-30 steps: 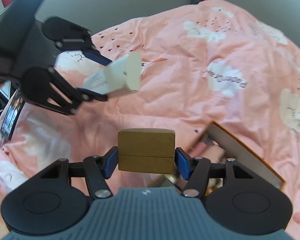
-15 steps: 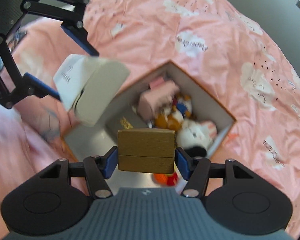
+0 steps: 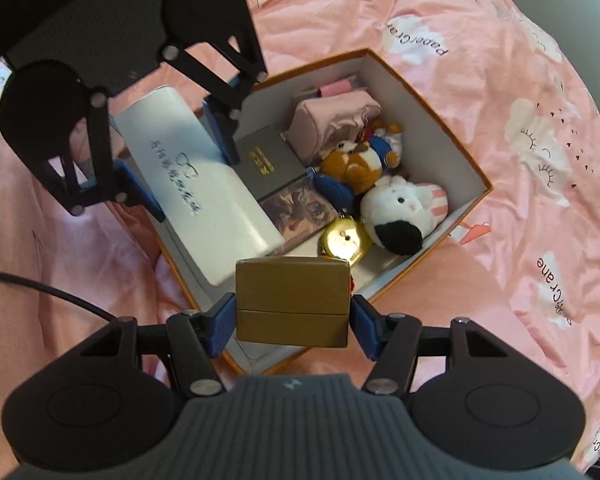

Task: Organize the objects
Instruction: 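Lower the glasses case and gold box into the box, opening both tools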

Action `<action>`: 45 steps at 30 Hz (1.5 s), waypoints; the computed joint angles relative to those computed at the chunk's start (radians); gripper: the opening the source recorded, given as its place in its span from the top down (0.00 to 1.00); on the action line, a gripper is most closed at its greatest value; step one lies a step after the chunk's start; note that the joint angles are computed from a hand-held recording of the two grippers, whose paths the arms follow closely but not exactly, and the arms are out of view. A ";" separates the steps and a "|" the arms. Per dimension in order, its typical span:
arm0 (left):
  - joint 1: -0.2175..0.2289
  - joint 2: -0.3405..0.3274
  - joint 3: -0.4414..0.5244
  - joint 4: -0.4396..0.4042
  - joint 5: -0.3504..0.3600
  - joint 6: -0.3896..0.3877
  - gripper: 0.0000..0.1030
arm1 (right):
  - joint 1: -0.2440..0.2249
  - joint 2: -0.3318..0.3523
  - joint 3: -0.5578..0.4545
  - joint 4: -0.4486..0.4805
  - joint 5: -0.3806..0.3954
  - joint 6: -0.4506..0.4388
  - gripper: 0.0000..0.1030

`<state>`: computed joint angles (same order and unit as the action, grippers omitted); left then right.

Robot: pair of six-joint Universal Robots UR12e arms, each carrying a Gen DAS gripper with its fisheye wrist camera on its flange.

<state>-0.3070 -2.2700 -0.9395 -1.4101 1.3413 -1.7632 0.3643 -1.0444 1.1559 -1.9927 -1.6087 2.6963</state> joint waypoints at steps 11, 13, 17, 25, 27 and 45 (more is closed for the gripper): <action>-0.013 -0.038 -0.006 -0.018 0.047 0.017 0.37 | -0.014 0.006 -0.022 0.047 0.054 -0.085 0.40; -0.010 -0.049 0.007 -0.036 0.052 -0.001 0.37 | -0.013 0.011 -0.027 0.051 0.068 -0.125 0.40; -0.007 -0.065 0.029 -0.062 0.048 -0.013 0.37 | -0.006 0.035 -0.063 0.086 0.057 -0.190 0.40; 0.001 -0.160 0.183 -0.248 0.020 -0.107 0.37 | -0.016 0.071 -0.127 0.167 0.100 -0.274 0.40; 0.003 -0.188 0.233 -0.319 0.012 -0.123 0.40 | -0.020 0.081 -0.145 0.192 0.115 -0.273 0.40; 0.029 -0.089 0.063 -0.100 -0.112 -0.203 0.40 | -0.015 0.190 -0.322 0.452 0.093 -0.362 0.41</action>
